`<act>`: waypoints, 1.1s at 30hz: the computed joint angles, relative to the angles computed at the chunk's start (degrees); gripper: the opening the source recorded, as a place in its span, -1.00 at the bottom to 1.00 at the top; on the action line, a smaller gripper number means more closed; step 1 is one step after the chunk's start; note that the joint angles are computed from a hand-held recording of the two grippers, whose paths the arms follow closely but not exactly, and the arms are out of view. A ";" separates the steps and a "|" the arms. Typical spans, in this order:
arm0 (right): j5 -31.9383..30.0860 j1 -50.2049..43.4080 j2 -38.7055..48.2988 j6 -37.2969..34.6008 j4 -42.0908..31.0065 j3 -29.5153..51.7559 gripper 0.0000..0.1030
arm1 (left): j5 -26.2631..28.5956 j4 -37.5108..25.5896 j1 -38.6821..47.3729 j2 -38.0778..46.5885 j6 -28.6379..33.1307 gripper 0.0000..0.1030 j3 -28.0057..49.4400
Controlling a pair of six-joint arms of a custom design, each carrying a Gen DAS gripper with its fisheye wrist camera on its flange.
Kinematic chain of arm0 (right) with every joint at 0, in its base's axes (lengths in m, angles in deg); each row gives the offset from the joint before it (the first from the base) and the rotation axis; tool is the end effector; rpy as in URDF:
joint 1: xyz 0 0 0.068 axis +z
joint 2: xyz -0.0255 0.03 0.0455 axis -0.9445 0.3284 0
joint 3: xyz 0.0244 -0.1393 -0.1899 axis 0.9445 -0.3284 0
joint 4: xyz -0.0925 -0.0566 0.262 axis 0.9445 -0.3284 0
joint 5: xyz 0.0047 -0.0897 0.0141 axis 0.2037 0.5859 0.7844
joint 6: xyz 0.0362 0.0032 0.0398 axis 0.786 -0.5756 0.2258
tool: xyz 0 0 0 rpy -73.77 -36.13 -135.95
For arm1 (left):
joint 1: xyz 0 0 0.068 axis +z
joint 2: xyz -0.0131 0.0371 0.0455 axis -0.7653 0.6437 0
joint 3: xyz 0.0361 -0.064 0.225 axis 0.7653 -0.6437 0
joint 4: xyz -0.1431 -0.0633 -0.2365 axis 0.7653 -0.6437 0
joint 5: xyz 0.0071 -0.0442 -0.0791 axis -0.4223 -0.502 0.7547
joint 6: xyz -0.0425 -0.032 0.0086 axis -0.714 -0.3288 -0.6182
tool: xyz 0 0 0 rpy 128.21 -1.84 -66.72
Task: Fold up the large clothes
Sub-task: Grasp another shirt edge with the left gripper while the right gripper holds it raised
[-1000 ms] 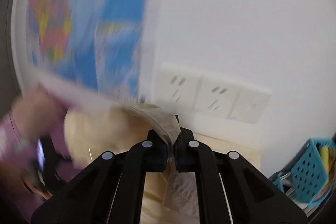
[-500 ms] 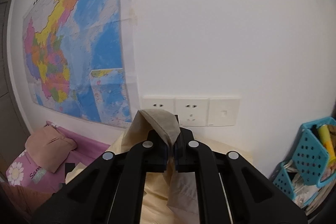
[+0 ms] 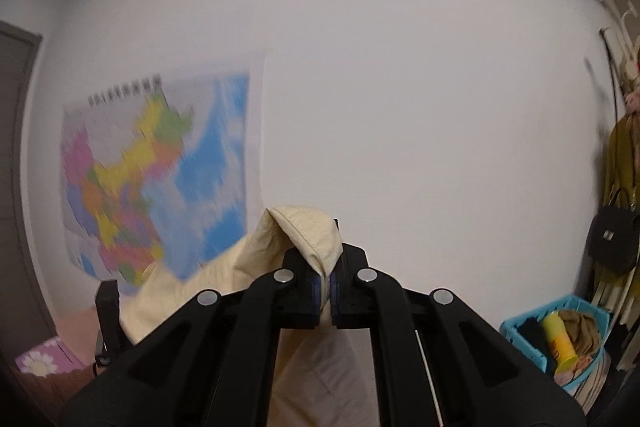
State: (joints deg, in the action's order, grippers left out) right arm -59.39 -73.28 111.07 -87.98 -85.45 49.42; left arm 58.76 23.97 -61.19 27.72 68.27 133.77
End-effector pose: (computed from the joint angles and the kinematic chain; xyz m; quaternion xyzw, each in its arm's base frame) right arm 0.1862 -0.0136 0.4850 0.0775 0.7353 -0.0674 0.6699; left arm 0.4549 -0.1135 0.2391 0.2679 0.6991 -0.3299 0.5750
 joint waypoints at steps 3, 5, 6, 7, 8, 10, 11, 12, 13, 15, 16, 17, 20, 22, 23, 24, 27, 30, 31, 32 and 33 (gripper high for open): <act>3.74 5.94 -3.94 -0.07 -3.30 2.34 -0.94 | 0.73 6.57 3.43 -11.89 -2.34 -0.93 -9.95; 8.94 12.46 -6.36 0.59 -5.60 3.09 -0.94 | -0.99 10.64 6.86 -21.21 -4.15 -1.00 -17.73; 11.79 16.00 -7.46 1.18 -6.51 2.89 -0.94 | -3.81 12.07 7.32 -25.25 -4.74 -1.00 -20.92; 14.14 19.46 -8.54 2.30 -6.89 2.10 -0.94 | -1.92 13.39 10.67 -28.87 -6.13 -1.00 -23.24; 14.03 22.22 -10.92 4.28 -6.40 -0.36 -0.94 | 2.23 13.26 14.38 -31.42 -7.80 -0.99 -24.30; 16.48 28.10 -12.04 6.42 -5.54 -3.80 -0.94 | 7.41 12.16 18.87 -34.56 -7.75 -0.99 -26.52; 17.32 30.47 -12.09 6.81 -5.15 -5.05 -0.94 | 8.75 9.94 20.81 -37.32 -4.42 -0.99 -29.44; 17.57 32.86 -12.12 7.45 -3.99 -7.30 -0.94 | 11.47 8.06 23.34 -40.60 -2.14 -0.98 -32.65; 18.21 34.93 -11.65 8.06 -3.31 -8.71 -0.94 | 14.64 4.27 24.74 -42.55 3.70 -0.92 -35.99; 19.26 38.31 -9.59 9.39 -2.38 -10.37 -0.94 | 19.31 -2.82 27.42 -44.12 12.39 -0.67 -39.29; 19.58 39.44 -8.47 9.93 -1.79 -11.00 -0.94 | 23.56 -10.40 28.73 -44.86 20.24 -0.51 -41.11; 19.18 39.85 -7.73 10.57 -1.35 -11.36 -0.94 | 24.87 -16.76 28.89 -42.72 27.96 -0.50 -41.27; 20.57 41.22 -3.79 12.13 -0.85 -10.36 -0.94 | 30.91 -38.91 30.45 -34.52 52.68 -0.50 -39.95; 21.47 41.74 -2.33 12.55 0.02 -10.17 -0.94 | 33.09 -49.26 31.30 -32.31 68.44 -0.42 -41.88; 21.83 41.88 -1.89 12.89 0.23 -10.18 -0.94 | 34.56 -57.91 32.10 -29.99 78.61 -0.20 -40.58; 22.30 41.92 -1.84 13.03 0.25 -10.45 -0.94 | 34.90 -63.93 32.15 -28.86 87.02 -0.12 -41.14; 22.40 41.63 -0.59 14.18 0.68 -10.14 -0.94 | 36.22 -57.76 31.04 -35.18 91.03 0.05 -51.03; 21.57 40.20 1.24 14.92 0.70 -9.45 -0.94 | 37.44 -41.85 28.80 -39.10 83.24 0.49 -59.41; 21.72 39.91 1.54 15.44 0.55 -9.58 -0.94 | 36.32 -42.38 28.45 -37.93 85.52 0.49 -59.43; 21.41 39.56 1.73 15.95 0.38 -9.77 -0.94 | 34.71 -41.53 27.77 -37.54 87.92 0.49 -60.42; 21.27 39.48 1.51 16.32 0.29 -10.22 -0.94 | 34.28 -42.07 28.00 -37.41 91.38 0.49 -61.05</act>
